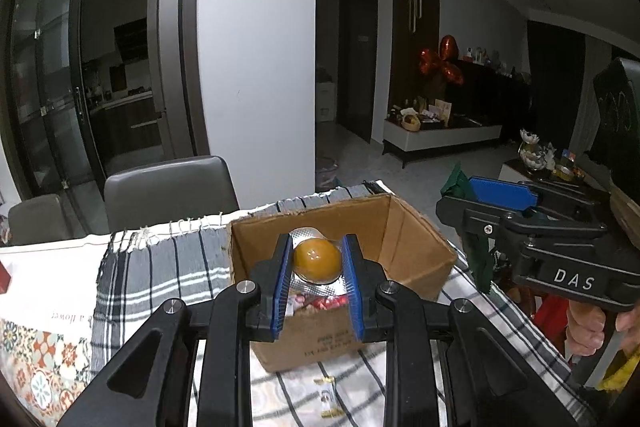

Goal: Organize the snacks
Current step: 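Open both tools to drop the orange candy and green packet into the box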

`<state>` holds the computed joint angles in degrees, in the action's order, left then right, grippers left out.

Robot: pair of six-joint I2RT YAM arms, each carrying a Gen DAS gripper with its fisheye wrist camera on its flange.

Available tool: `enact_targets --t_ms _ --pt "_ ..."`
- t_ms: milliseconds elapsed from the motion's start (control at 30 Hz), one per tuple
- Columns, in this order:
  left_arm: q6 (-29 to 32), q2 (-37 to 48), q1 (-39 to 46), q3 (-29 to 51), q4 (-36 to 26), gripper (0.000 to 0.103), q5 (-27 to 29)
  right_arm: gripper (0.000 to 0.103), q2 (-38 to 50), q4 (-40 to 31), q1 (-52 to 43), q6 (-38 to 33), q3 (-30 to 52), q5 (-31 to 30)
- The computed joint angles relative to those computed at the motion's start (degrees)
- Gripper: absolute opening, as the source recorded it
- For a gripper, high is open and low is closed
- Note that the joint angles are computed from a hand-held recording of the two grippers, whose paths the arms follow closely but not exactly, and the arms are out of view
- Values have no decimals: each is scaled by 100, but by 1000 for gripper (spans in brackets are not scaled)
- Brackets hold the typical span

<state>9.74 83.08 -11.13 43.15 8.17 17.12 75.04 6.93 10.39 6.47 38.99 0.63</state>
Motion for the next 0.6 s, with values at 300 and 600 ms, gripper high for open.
enact_targets --t_ms 300,600 --pt "-21 1059 -158 936 -170 27 -158 46 970 164 -168 -7 595 -18" --pt "-130 1040 -287 784 32 64 -570 66 996 158 -297 -13 448 107"
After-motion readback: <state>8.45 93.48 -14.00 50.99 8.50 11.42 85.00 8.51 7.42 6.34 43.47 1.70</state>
